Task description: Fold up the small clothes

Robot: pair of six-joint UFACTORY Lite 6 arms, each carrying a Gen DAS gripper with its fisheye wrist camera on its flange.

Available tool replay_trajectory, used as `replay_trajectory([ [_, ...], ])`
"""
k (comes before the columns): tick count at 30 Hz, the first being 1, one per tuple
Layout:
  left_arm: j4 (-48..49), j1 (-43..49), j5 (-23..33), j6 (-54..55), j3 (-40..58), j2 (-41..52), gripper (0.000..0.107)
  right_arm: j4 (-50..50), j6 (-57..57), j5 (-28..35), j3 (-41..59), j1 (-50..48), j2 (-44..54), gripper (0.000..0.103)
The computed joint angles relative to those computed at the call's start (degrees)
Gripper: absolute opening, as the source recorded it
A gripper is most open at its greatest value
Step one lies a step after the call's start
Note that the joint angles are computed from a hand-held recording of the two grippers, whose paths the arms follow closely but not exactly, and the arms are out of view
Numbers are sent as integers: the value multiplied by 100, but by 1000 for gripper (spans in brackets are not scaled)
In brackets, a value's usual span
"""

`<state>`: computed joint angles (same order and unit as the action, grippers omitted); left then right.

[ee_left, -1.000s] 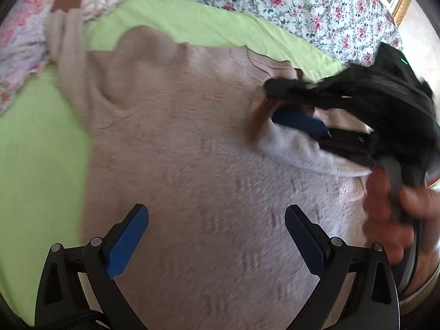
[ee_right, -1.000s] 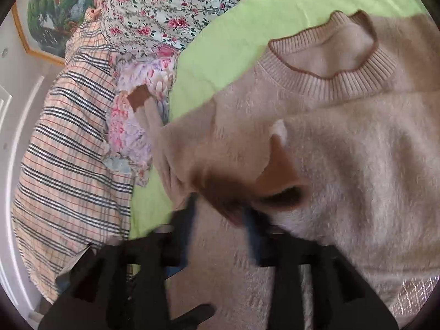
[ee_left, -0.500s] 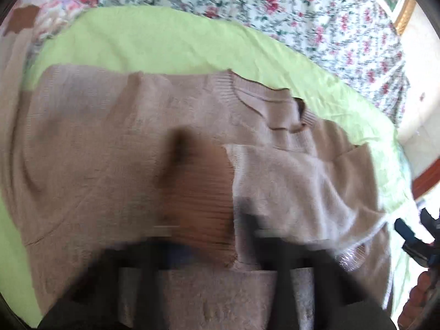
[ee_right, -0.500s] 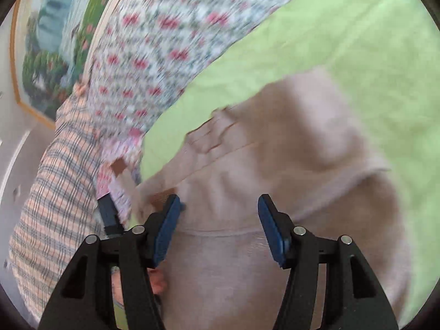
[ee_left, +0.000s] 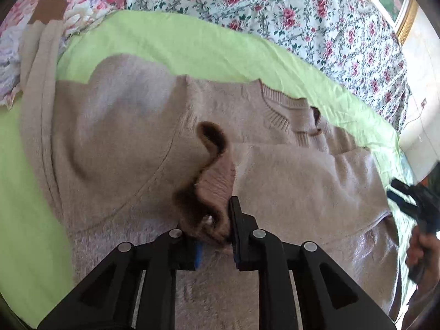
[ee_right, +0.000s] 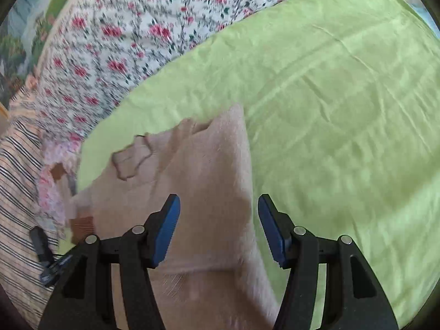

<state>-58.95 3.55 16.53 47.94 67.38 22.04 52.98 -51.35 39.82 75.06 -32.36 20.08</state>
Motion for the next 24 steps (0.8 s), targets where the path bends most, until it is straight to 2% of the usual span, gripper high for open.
replay_trajectory([
  [2, -218, 5, -30, 230, -152, -76, 16, -639, 629, -167, 453, 281, 475, 59],
  [4, -10, -79, -102, 35, -120, -90, 12, -773, 513, -205, 604, 338, 555, 11],
  [8, -41, -263, -166, 76, -138, -228, 10, -457, 51, -212, 350, 34, 147, 10],
  [11, 690, -356, -290, -709, 34, 52, 10, -670, 247, -250, 383, 26, 358, 11],
  [14, 244, -175, -127, -281, -120, -99, 14, -911, 566, -705, -141, 94, -285, 21],
  [15, 225, -138, -170, -228, -232, -227, 17, -758, 425, -864, -477, 104, -683, 22],
  [17, 16, -8, -155, 7, -388, -365, 19, 43, -482, -681, -1116, 106, -1371, 25],
  [19, -128, 125, -51, 117, -498, -425, 20, 371, -978, -199, -1467, 162, -1599, 41],
  [21, -357, 240, -17, 374, -739, -613, 20, -136, -602, -553, -1744, 428, -1586, 49],
  [22, -324, 299, -17, 407, -908, -785, 20, -238, -505, -721, -1842, 446, -1549, 48],
  [24, -7, 432, -12, 219, -1186, -1160, 20, 38, -662, -543, -2002, 238, -1749, 49],
])
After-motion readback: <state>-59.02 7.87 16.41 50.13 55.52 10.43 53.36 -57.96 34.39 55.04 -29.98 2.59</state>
